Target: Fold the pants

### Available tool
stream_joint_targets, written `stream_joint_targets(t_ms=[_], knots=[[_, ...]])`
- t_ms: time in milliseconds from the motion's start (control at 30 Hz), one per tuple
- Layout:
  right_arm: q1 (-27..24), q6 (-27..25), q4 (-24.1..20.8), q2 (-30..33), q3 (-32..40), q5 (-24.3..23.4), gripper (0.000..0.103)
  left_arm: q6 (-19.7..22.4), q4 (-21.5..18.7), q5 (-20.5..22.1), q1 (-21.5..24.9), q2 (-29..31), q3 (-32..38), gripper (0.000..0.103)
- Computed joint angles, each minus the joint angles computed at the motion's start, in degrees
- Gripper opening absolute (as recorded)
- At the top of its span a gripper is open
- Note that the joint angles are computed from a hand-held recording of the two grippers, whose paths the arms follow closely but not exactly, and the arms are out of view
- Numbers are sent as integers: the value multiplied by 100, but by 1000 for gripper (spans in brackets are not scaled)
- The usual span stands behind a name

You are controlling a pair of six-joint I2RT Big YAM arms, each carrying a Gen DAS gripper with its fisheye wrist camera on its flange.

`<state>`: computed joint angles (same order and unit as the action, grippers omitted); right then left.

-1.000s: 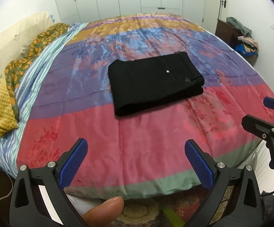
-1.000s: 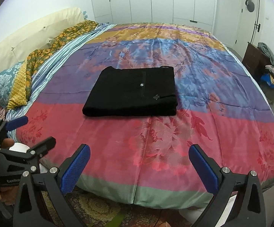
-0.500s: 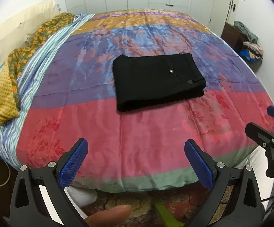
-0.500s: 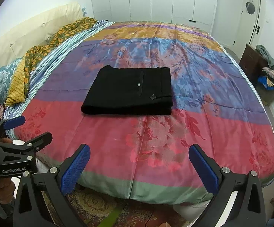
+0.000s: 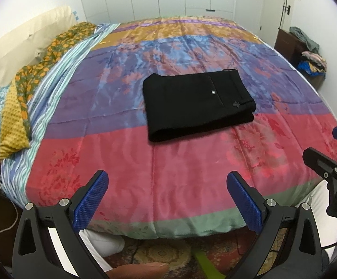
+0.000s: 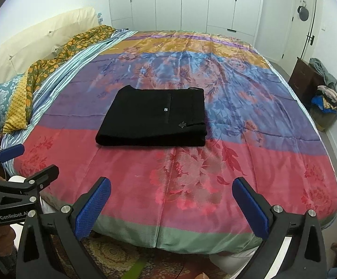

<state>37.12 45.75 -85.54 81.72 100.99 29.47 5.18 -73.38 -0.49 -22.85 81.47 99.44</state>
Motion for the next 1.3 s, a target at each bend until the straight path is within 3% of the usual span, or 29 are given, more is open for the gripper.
stream_joint_targets(t_ms=[1300], knots=[[28, -11, -31, 34, 124, 37, 103, -70, 30, -40, -18, 7, 83, 102]])
